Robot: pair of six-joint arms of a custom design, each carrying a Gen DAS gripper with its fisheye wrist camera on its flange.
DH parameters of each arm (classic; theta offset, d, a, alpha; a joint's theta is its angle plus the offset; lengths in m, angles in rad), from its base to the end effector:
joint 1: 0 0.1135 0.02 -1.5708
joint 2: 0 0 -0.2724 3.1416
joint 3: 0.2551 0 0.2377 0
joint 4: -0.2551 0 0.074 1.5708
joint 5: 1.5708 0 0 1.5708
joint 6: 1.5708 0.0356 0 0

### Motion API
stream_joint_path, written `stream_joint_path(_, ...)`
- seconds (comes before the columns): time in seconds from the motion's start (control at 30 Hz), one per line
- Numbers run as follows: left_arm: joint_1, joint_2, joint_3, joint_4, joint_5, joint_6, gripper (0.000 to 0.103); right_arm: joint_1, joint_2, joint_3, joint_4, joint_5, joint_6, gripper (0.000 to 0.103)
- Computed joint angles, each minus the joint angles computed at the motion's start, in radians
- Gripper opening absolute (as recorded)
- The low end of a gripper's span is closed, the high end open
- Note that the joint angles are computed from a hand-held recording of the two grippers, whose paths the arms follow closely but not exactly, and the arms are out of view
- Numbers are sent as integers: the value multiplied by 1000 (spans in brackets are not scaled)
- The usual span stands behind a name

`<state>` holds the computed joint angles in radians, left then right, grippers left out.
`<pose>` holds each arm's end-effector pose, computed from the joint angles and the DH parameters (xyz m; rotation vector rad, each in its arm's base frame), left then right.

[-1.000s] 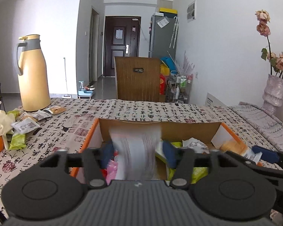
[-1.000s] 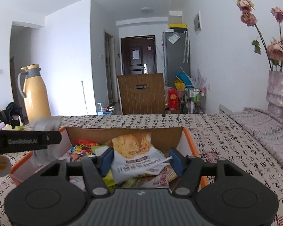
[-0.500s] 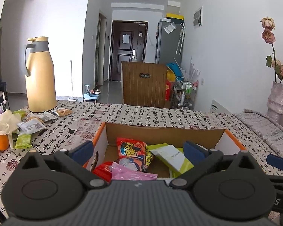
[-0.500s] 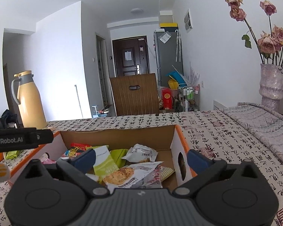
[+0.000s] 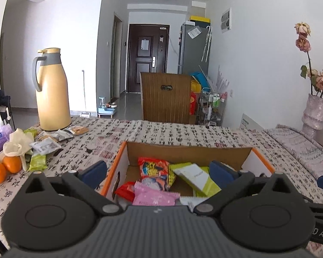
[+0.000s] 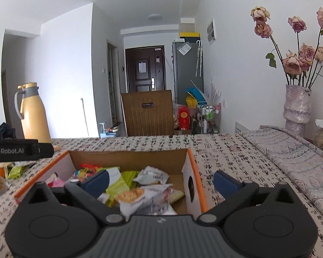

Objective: Organize snacks
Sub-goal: 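Move both open grippers back toward the remaining white packets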

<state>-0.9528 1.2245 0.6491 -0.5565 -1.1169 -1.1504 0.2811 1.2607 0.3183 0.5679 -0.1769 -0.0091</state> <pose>0.1369 -0.1373 0.2138 -0.4668 1.9305 0.2289 0.2116 0.0676 0.1822 -0.3989 1.9143 0.3518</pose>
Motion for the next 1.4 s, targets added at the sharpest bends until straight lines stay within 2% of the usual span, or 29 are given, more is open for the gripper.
stream_joint_path(0.13, -65, 17, 10, -126, 6, -138, 103, -13, -72, -40, -62, -13, -26, 103)
stream_joint_path(0.33, -196, 85, 17, -326, 28, -402, 103, -19, -159, -93, -162, -22, -63, 103)
stream_joint_path(0.5, -297, 135, -4, -406, 74, -567, 103, -23, -170, -119, -215, -16, -92, 103)
stream_joint_path(0.73, -346, 191, -55, -347, 149, -602, 103, -20, -80, -110, -246, 5, -125, 103)
stream_joint_path(1.07, -320, 193, -141, -186, 188, -564, 103, 57, 137, -33, -199, 96, -49, 101)
stream_joint_path(1.13, -313, 182, -153, -170, 191, -557, 103, 57, 164, -32, -185, 83, -48, 89)
stream_joint_path(1.2, -302, 176, -162, -149, 194, -538, 103, 63, 176, -48, -152, 88, -55, 86)
stream_joint_path(1.27, -296, 170, -169, -134, 197, -525, 103, 59, 164, -66, -133, 67, -66, 77)
stream_joint_path(1.33, -294, 168, -169, -133, 197, -523, 103, 58, 150, -81, -119, 48, -80, 57)
stream_joint_path(1.4, -296, 169, -167, -137, 197, -526, 103, 56, 132, -90, -118, 31, -91, 44)
